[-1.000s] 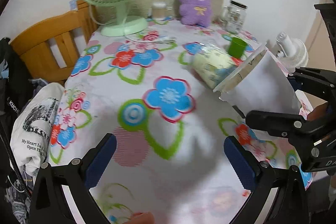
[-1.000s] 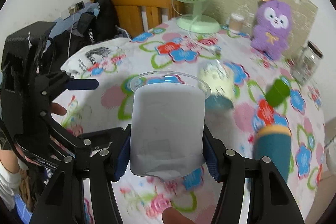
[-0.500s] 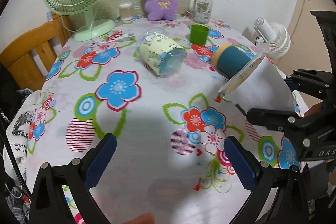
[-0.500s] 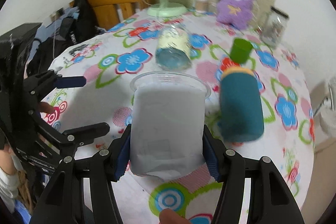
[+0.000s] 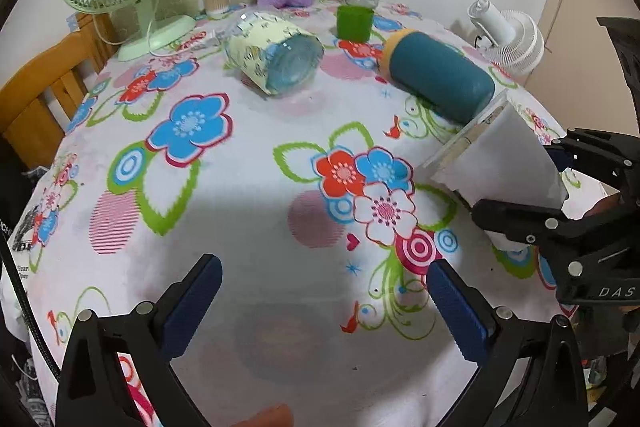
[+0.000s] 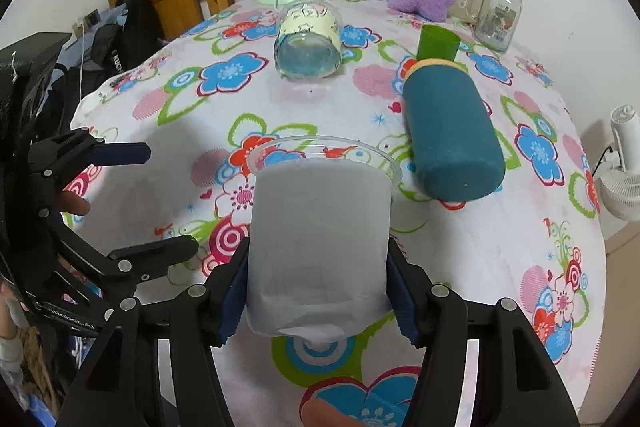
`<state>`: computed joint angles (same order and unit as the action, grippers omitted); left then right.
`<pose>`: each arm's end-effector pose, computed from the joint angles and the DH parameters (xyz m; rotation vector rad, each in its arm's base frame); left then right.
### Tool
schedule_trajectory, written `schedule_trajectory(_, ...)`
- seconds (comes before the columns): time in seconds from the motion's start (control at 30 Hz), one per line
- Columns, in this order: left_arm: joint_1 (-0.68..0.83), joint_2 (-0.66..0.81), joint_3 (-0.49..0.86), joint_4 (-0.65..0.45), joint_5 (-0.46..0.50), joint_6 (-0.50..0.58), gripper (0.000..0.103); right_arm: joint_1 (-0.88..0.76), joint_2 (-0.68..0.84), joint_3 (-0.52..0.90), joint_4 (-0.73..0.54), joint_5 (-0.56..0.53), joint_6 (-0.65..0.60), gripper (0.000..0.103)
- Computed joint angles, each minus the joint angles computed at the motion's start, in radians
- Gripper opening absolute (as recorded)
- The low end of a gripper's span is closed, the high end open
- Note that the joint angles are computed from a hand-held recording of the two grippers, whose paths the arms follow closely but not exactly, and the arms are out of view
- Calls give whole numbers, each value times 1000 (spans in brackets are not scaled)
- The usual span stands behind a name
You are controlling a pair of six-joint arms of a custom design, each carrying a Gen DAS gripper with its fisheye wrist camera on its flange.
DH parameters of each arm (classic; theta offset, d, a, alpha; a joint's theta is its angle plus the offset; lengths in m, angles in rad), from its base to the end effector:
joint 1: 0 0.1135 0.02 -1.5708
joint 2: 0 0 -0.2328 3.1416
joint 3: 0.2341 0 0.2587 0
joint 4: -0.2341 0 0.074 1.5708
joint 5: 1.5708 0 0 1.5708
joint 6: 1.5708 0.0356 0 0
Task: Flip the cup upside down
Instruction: 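Lift the white cup off the table with the right gripper, then grasp the white cup with the left gripper while the right gripper releases it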
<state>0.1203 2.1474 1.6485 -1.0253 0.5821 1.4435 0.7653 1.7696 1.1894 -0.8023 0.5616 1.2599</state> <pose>0.4009 0.0287 0.1373 1.6437 2.0807 -0.5201 0.2503 0.2141 0.1517 0.6949 2.4674 -0.1862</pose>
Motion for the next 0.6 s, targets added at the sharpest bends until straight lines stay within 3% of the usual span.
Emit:
schedule_trajectory(0.27,3,-2,-22,3,-19,-3,103,20,23,34,-28,18,-18,71)
schedule_trajectory(0.4,14,2,-9,-12,-14,-10,103,31,12,35,-49,34,-13,89)
schedule_trajectory(0.6,20,10,31,-82,-12,-8,103,63,-42,28,-84,71,-9,90)
